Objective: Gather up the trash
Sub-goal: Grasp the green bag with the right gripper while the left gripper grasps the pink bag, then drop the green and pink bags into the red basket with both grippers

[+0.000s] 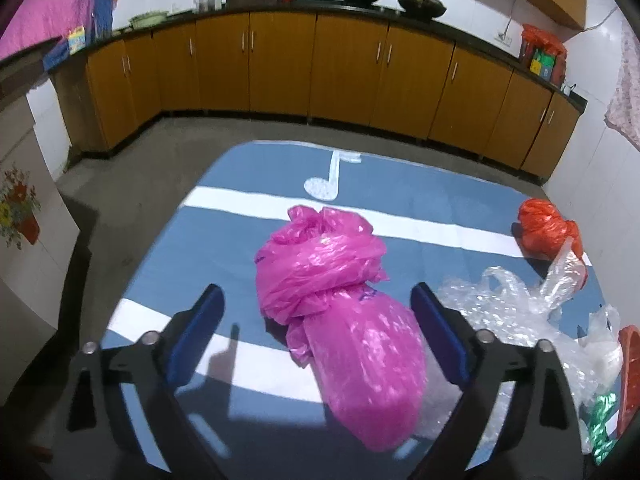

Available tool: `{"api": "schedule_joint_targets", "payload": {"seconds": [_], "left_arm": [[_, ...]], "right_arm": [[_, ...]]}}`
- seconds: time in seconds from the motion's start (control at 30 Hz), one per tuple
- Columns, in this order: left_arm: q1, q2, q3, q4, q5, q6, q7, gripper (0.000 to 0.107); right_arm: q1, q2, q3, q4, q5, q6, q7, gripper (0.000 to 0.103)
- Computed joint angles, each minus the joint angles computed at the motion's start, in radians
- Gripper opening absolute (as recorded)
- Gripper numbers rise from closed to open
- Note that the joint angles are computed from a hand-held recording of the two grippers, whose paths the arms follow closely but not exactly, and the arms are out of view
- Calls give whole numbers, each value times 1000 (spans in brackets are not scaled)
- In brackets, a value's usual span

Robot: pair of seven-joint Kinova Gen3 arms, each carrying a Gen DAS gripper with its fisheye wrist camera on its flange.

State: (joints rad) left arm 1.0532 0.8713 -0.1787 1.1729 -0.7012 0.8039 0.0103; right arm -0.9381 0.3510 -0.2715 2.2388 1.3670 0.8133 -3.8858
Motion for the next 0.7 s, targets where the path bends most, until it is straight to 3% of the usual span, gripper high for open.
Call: {"api": "schedule_joint_targets", "payload": {"seconds": [0.2, 0.37, 0.7], "left_arm": [[-43, 3, 20, 17, 47, -34, -19, 67], [-20, -10, -4, 59, 40, -53, -2, 50], [91, -104, -45, 222, -94, -78, 131, 44]], "right_arm": [[2, -4, -7, 13, 37, -12, -25, 31], [0, -12, -18, 21, 44, -3, -49, 31], [-38, -54, -48, 30, 34, 53, -80, 29]]}}
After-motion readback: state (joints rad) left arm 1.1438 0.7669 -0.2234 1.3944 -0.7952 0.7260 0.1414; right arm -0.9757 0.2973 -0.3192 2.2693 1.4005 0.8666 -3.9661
